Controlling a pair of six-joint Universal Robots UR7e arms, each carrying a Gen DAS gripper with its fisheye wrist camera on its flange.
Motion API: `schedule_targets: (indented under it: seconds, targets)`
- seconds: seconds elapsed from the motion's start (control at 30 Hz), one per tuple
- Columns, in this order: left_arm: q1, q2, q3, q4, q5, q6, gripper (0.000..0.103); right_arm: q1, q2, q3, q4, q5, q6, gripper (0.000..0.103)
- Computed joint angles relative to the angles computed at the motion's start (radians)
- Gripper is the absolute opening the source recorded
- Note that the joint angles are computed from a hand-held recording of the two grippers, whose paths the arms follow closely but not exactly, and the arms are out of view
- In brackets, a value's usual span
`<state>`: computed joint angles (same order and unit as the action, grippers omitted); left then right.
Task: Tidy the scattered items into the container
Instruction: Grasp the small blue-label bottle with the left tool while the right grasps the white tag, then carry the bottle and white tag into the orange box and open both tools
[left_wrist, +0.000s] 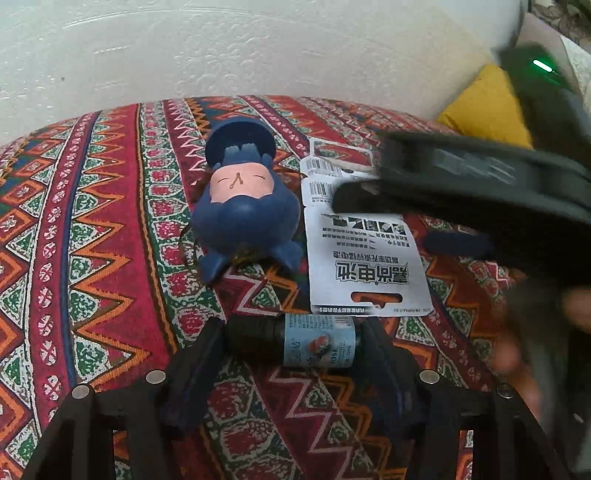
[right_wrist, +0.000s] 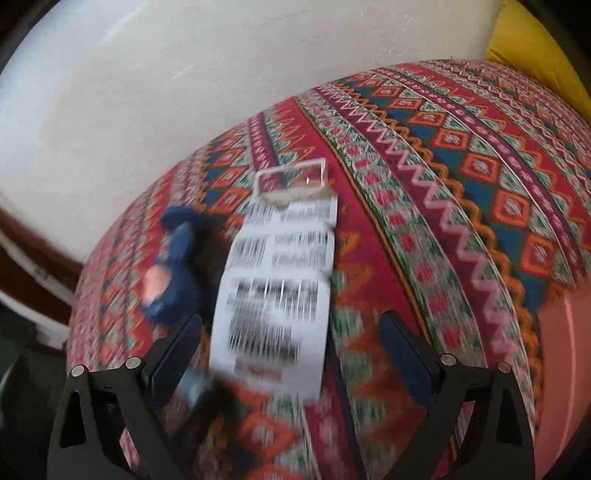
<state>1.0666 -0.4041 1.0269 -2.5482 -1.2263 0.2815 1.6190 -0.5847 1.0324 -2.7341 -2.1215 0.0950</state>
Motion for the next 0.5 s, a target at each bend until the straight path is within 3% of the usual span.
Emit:
schedule_targets:
  seconds: [0.07, 0.13, 0.2, 0.23, 0.3, 0.43, 0.5]
  targets:
    - [-0.002, 0.005, -0.003, -0.002, 0.006, 0.003, 0.063, 0.002, 0.061, -0.103, 0.024, -0.032, -0.017, 0.103]
    - [-0.001, 0.007, -0.008, 0.003, 0.001, -0.002, 0.063, 0.007, 0.114, -0.187, 0.05, -0.067, -0.052, 0.1]
    - [-0.005, 0.003, 0.001, 0.001, 0.016, -0.006, 0.063, 0.023, 0.159, -0.252, 0.086, -0.141, -0.141, 0.055]
    - [-0.009, -0.005, 0.018, -0.011, 0.033, -0.009, 0.063, 0.025, 0.145, -0.231, 0.084, -0.121, -0.152, 0.042]
    - [-0.016, -0.026, 0.056, -0.026, 0.047, -0.023, 0.063, 0.014, 0.076, -0.145, 0.089, -0.003, -0.099, 0.023]
    - [-0.031, -0.095, 0.174, -0.078, 0.072, -0.046, 0.063, 0.008, -0.052, 0.041, 0.024, 0.142, -0.047, 0.018]
    - [-0.037, -0.153, 0.248, -0.098, 0.081, -0.058, 0.063, 0.019, -0.107, 0.13, -0.029, 0.166, -0.052, 0.017]
